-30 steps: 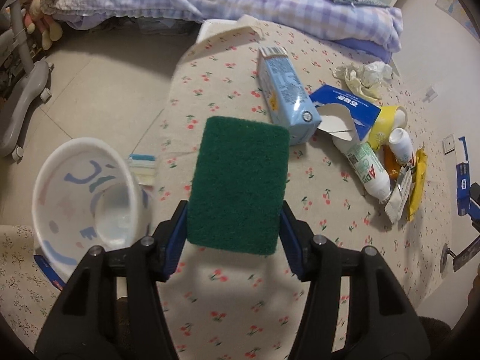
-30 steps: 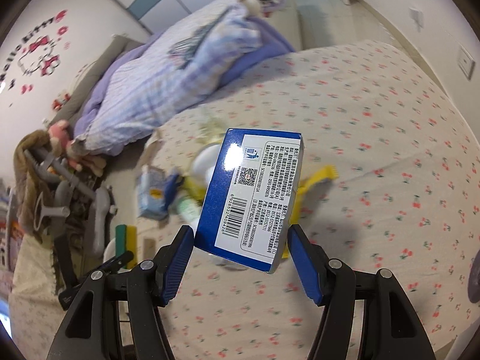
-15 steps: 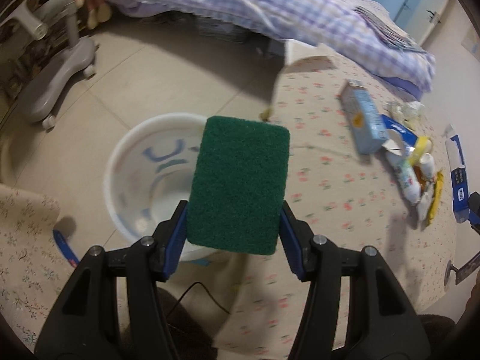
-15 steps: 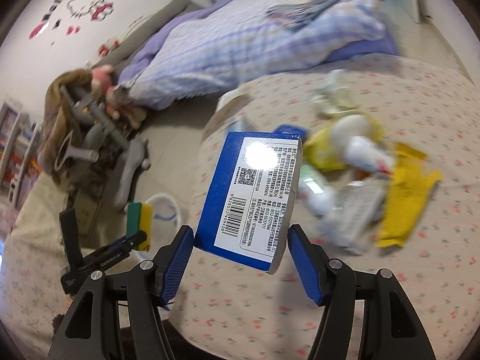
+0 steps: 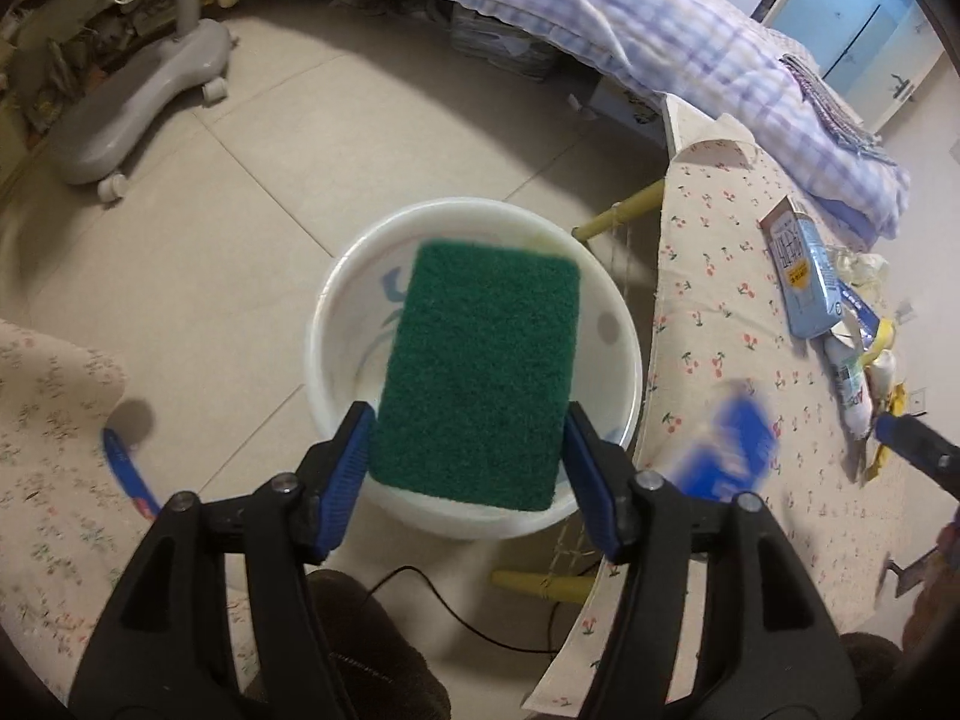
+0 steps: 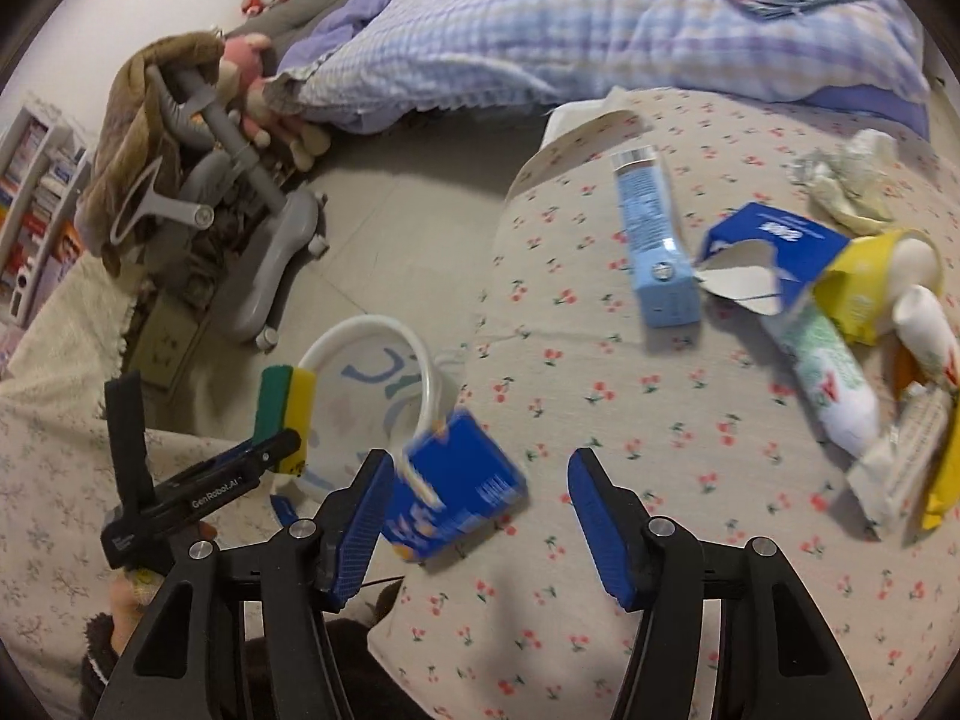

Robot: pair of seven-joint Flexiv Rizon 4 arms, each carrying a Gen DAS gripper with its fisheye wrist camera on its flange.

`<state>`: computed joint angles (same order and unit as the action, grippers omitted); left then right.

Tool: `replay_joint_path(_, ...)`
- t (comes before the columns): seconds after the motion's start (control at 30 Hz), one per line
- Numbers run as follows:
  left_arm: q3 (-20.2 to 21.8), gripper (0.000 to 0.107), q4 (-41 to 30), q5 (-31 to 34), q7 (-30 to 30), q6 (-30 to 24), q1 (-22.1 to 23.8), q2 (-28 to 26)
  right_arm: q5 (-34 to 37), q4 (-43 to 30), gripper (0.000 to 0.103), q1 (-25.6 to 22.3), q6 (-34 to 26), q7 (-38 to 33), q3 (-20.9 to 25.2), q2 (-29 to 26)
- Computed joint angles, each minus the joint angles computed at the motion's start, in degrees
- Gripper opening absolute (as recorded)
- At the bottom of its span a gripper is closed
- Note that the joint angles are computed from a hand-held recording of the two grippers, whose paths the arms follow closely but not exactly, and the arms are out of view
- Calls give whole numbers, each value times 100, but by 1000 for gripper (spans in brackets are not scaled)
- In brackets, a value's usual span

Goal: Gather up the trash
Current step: 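Carry the sponge over the white bin and open the left gripper, then carry the blue biscuit box over the bin and open the right gripper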

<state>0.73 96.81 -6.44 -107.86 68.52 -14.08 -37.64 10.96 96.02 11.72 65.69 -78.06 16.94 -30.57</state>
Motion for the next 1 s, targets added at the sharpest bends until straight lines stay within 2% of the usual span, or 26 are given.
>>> replay_joint_path(0.07, 100, 70, -15, 33, -105, -64, -30, 3, -106, -83, 61, 109, -63, 125, -95, -103)
replay_joint_path(0.1, 78, 76, 23, 14, -110, -36, 8, 24, -127, -130, 61, 124, -119, 181, -115, -161)
replay_joint_path(0.17, 25, 79, 156, -55, -137, 75, 93, 96, -127, -211, 61, 130, -215, 269, -114, -250)
replay_joint_path(0.4, -155, 81, 522, -289, 56, 198, 337, 295, -212, -430, 63, 167, -768, 136, 11, -465)
replay_joint_path(0.5, -268, 81, 658, -432, 186, 206, 441, 359, -184, -599, 77, 219, -1158, -1, 58, -610)
replay_joint_path(0.53, -294, 81, 687, -472, 218, 209, 459, 376, -205, -620, 79, 268, -1265, 3, 30, -627)
replay_joint_path(0.6, -367, 81, 769, -572, 300, 258, 510, 418, -319, -656, 79, 393, -1483, -39, -30, -670)
replay_joint_path(0.83, -535, 81, 938, -841, 603, 339, 609, 508, -755, -663, 79, 744, -1519, -25, -273, -809)
replay_joint_path(0.87, -557, 81, 960, -882, 646, 348, 631, 520, -821, -664, 82, 769, -1525, -50, -286, -812)
replay_joint_path(0.93, -605, 81, 1007, -974, 718, 379, 671, 543, -1007, -617, 98, 862, -1451, -108, -340, -806)
replay_joint_path(1.0, -616, 81, 1024, -1038, 751, 402, 678, 548, -1290, -488, 103, 1011, -1237, -123, -456, -775)
